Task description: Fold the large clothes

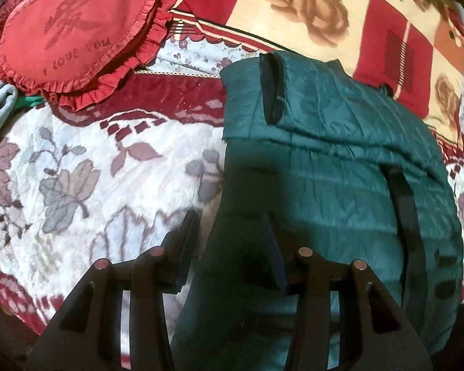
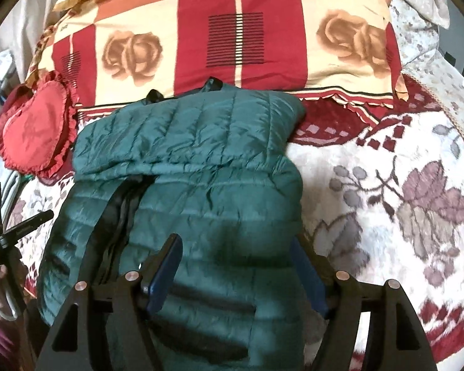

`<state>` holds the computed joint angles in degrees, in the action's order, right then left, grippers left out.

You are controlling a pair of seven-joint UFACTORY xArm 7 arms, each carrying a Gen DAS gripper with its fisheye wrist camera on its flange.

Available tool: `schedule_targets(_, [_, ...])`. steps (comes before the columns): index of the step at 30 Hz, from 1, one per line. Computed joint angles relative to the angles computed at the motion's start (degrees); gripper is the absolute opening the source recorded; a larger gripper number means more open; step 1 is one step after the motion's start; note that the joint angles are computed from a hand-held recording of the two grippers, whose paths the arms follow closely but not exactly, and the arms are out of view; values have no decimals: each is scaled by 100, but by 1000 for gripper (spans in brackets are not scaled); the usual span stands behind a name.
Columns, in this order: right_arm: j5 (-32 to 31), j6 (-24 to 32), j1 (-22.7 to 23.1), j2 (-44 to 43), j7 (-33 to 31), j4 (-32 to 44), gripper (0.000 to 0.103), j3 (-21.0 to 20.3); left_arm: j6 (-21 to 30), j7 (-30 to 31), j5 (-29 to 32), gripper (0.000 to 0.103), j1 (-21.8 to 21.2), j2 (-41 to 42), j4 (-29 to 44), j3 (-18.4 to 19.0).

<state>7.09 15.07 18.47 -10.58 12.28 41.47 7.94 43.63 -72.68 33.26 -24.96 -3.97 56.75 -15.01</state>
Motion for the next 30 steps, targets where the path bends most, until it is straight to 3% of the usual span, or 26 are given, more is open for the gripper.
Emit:
schedule_targets(9, [536,-71,476,-743,-319,-706,71,-84,-27,103,-217,43,-74,-608,-475,-209])
schedule_targets(13, [608,191,672,-1187,-448,-1070,71,-118,-360,429,-734,43,-46,-1201,-1037,-207])
schedule_targets(18, [759,399,934,-1736,-585,-1634,72,-236,-334,606,-1188,43,31,-1897,-1682,-400])
schedule_targets(27, [1125,998,1145,-2235,-704,-2147,74,-483,-529,844,-2128,43,-101,-2357,-2449,-517])
schedule_targets(30, [1109,1207,1062,-2349,-616,-2276,74,-353,-637,856,-2296,43,-136,-2434,-2576,-547])
